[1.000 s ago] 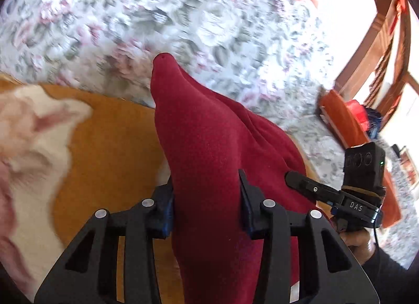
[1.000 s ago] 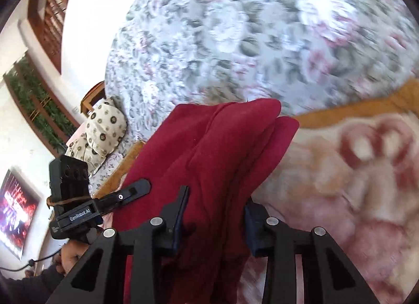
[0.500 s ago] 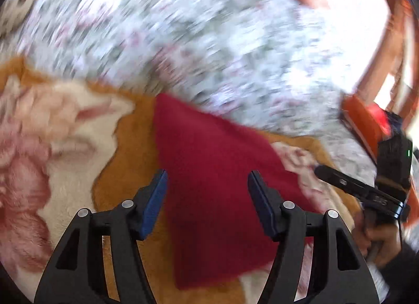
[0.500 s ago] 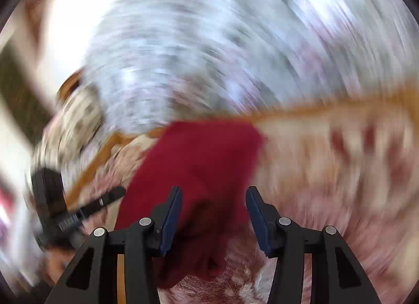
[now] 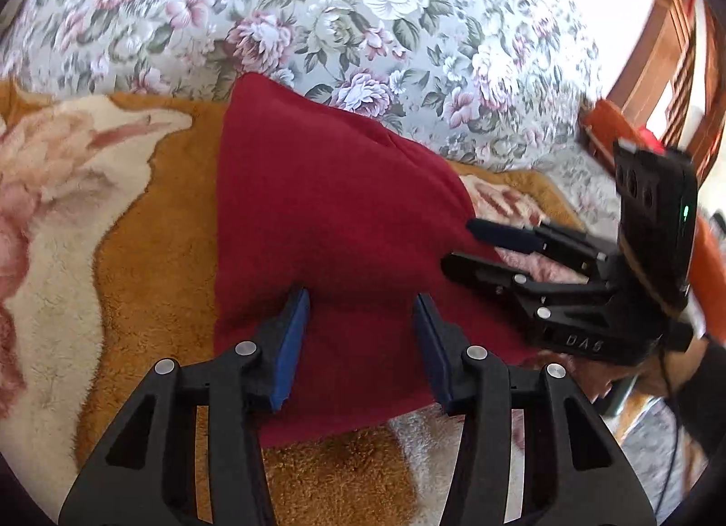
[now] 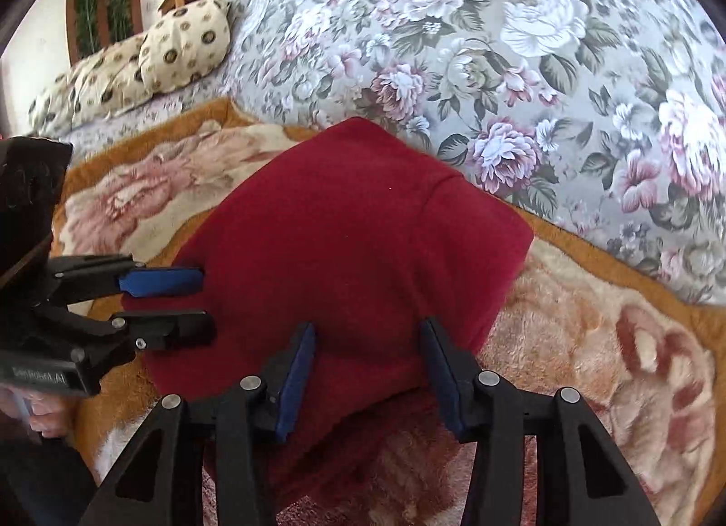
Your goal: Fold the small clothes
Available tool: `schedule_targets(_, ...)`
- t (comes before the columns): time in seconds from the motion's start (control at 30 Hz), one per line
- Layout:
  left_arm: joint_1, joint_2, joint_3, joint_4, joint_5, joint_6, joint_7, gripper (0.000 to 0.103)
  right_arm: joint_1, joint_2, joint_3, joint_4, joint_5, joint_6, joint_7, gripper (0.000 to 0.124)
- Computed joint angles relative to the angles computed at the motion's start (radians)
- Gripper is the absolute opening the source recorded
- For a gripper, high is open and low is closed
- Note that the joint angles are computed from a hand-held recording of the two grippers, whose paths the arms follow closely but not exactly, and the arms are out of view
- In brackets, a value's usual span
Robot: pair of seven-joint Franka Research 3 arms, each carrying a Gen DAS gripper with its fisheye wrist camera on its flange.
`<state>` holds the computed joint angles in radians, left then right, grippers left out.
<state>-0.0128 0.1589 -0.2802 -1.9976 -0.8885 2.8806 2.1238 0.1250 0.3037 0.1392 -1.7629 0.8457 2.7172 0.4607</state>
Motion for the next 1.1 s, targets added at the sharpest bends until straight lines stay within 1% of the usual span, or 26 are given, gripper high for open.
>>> schedule_targets(0.03, -0.002, -0.002, 0.007, 0.003, 0.022, -0.016, -0.024, 0.047, 0.016, 0.001, -0.007, 0.001, -0.025, 0.009, 0.037, 0.047)
schedule_targets(0.07, -0.01, -0.004, 0.019, 0.006, 0.071, -0.033, -0.067, 0.047, 0.032, -0.008, -0.019, -0.005, -0.062, 0.012, 0.084, 0.049)
schedule_targets(0.17, -0.044, -0.033, 0.065, 0.002, 0.303, -0.094, -0.269, 0.049, 0.11, -0.072, -0.082, -0.057, -0.278, 0.047, 0.309, 0.049)
schedule_targets(0.2, -0.051, -0.053, 0.073, -0.011, 0.359, -0.094, -0.326, 0.049, 0.114, -0.113, -0.083, -0.096, -0.295, 0.061, 0.36, 0.048)
schedule_targets(0.23, -0.065, -0.092, 0.084, -0.045, 0.44, -0.079, -0.412, 0.049, 0.11, -0.156, -0.075, -0.139, -0.279, 0.075, 0.388, 0.048)
schedule_targets(0.27, -0.075, -0.121, 0.091, -0.076, 0.512, -0.064, -0.483, 0.049, 0.115, -0.211, -0.075, -0.205, -0.286, 0.108, 0.438, 0.048)
schedule_targets(0.3, -0.083, -0.15, 0.098, -0.107, 0.605, -0.052, -0.574, 0.051, 0.126, -0.255, -0.083, -0.265, -0.342, 0.144, 0.517, 0.048)
schedule_targets(0.33, -0.088, -0.186, 0.103, -0.143, 0.749, -0.044, -0.71, 0.055, 0.129, -0.288, -0.083, -0.313, -0.369, 0.171, 0.56, 0.049)
schedule_targets(0.37, -0.071, -0.224, 0.085, -0.18, 0.875, -0.047, -0.84, 0.067, 0.13, -0.328, -0.08, -0.371, -0.372, 0.202, 0.58, 0.049)
schedule_targets(0.4, -0.085, -0.247, 0.097, -0.205, 0.93, -0.05, -0.907, 0.072, 0.137, -0.373, -0.079, -0.435, -0.34, 0.235, 0.567, 0.049)
schedule_targets(0.43, -0.093, -0.279, 0.095, -0.242, 0.945, -0.054, -0.944, 0.072, 0.156, -0.411, -0.084, -0.491, -0.283, 0.265, 0.524, 0.049)
schedule_targets(0.47, -0.103, -0.292, 0.098, -0.259, 0.953, -0.057, -0.956, 0.072, 0.18, -0.444, -0.094, -0.542, -0.233, 0.301, 0.481, 0.049)
schedule_targets(0.53, -0.1, -0.319, 0.083, -0.304, 1.035, -0.048, -1.038, 0.072, 0.211, -0.495, -0.1, -0.642, -0.204, 0.378, 0.454, 0.049)
schedule_targets(0.57, -0.101, -0.324, 0.077, -0.312, 1.069, -0.061, -1.069, 0.072, 0.19, -0.514, -0.08, -0.679, -0.247, 0.386, 0.498, 0.049)
schedule_targets(0.6, -0.102, -0.324, 0.077, -0.311, 1.09, -0.072, -1.092, 0.072, 0.145, -0.523, -0.044, -0.697, -0.311, 0.39, 0.567, 0.049)
schedule_targets(0.63, -0.088, -0.328, 0.066, -0.31, 1.146, -0.082, -1.151, 0.072, 0.127, -0.531, -0.03, -0.714, -0.342, 0.414, 0.608, 0.049)
schedule_targets(0.67, -0.083, -0.323, 0.063, -0.301, 1.182, -0.091, -1.184, 0.072, 0.139, -0.539, -0.042, -0.728, -0.345, 0.439, 0.621, 0.049)
schedule_targets(0.7, -0.085, -0.322, 0.066, -0.301, 1.201, -0.097, -1.201, 0.072, 0.164, -0.54, -0.067, -0.732, -0.34, 0.452, 0.623, 0.049)
schedule_targets(0.73, -0.092, -0.32, 0.073, -0.298, 1.203, -0.101, -1.202, 0.072, 0.161, -0.536, -0.071, -0.729, -0.352, 0.446, 0.644, 0.049)
schedule_targets(0.8, -0.093, -0.319, 0.074, -0.295, 1.236, -0.112, -1.231, 0.072, 0.106, -0.527, -0.036, -0.72, -0.414, 0.421, 0.723, 0.049)
schedule_targets(0.83, -0.091, -0.32, 0.073, -0.294, 1.257, -0.115, -1.248, 0.072, 0.092, -0.523, -0.029, -0.715, -0.44, 0.409, 0.753, 0.049)
schedule_targets(0.9, -0.096, -0.317, 0.075, -0.289, 1.276, -0.124, -1.259, 0.072, 0.091, -0.518, -0.036, -0.708, -0.476, 0.396, 0.785, 0.049)
schedule_targets(1.0, -0.104, -0.31, 0.078, -0.279, 1.291, -0.14, -1.262, 0.072, 0.153, -0.519, -0.092, -0.711, -0.461, 0.401, 0.757, 0.049)
schedule_targets(1.1, -0.111, -0.304, 0.082, -0.271, 1.297, -0.152, -1.256, 0.072, 0.15, -0.524, -0.089, -0.721, -0.474, 0.414, 0.772, 0.049)
